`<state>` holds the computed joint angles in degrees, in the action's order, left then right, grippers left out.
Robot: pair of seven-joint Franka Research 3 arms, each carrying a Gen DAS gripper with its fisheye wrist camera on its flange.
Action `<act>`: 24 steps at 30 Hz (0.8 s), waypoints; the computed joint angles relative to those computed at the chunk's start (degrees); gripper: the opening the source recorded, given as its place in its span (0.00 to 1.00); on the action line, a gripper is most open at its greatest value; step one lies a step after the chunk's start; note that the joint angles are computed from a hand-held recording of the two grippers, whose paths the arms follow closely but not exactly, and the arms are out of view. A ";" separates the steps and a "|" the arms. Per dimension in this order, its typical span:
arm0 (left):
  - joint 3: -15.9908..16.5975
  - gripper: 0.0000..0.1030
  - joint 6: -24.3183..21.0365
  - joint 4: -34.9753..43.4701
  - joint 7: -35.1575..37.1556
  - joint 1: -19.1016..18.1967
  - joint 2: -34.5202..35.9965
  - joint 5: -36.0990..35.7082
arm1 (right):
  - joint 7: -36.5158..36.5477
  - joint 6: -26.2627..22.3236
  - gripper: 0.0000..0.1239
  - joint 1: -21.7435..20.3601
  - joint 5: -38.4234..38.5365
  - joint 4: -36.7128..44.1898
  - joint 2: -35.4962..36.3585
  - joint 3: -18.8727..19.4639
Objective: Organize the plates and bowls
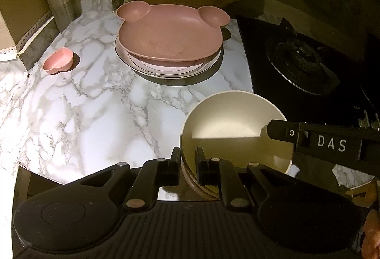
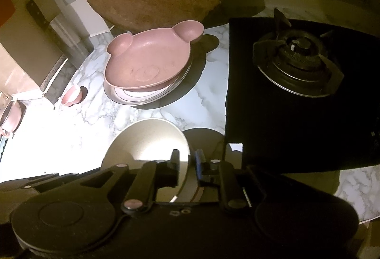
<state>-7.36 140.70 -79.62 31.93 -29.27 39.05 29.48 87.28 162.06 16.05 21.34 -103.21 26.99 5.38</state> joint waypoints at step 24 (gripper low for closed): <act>0.58 0.14 10.08 -10.05 -1.29 2.50 -8.24 2.44 | -4.77 2.21 0.35 0.51 0.25 -0.78 -3.20 0.75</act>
